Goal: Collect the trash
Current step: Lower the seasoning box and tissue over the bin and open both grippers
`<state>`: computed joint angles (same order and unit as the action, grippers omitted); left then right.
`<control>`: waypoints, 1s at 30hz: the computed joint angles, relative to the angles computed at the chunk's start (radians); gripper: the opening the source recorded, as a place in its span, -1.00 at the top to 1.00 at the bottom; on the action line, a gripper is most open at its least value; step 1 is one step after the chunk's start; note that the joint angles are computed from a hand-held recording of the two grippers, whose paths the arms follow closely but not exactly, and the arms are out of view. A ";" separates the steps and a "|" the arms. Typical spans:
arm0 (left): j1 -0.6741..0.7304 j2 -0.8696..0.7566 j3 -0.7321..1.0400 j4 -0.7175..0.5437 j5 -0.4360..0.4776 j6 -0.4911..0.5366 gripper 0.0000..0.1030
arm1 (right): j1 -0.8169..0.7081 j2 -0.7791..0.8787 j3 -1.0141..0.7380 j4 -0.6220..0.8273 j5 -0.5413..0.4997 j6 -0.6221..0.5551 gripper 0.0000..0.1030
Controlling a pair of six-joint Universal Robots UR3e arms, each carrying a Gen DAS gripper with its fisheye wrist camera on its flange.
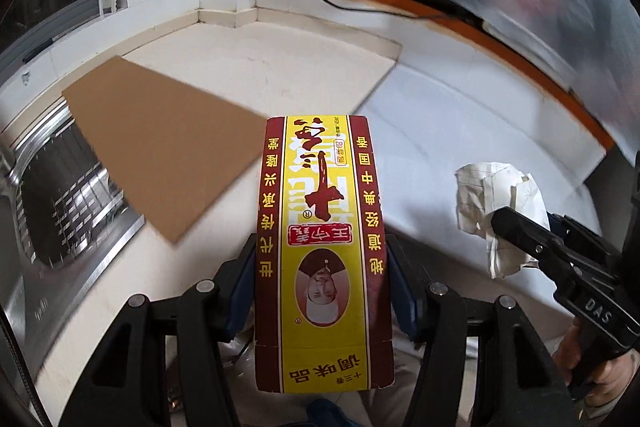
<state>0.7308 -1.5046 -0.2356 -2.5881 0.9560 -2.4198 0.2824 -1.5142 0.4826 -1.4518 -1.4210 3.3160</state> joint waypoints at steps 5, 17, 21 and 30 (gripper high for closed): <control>0.181 0.335 -0.484 0.006 -0.018 0.250 -0.10 | 0.136 -0.150 0.346 -0.122 -0.055 -0.014 0.25; -0.042 0.598 -1.432 0.558 0.224 0.054 -0.10 | 0.183 -0.211 0.860 -0.216 -0.032 -0.058 0.24; -0.113 0.574 -1.650 0.760 0.288 -0.001 -0.10 | 0.170 -0.182 0.986 -0.263 -0.040 -0.051 0.23; -0.169 0.411 -1.931 1.115 0.349 -0.067 -0.10 | 0.144 -0.038 1.134 -0.377 -0.036 -0.017 0.21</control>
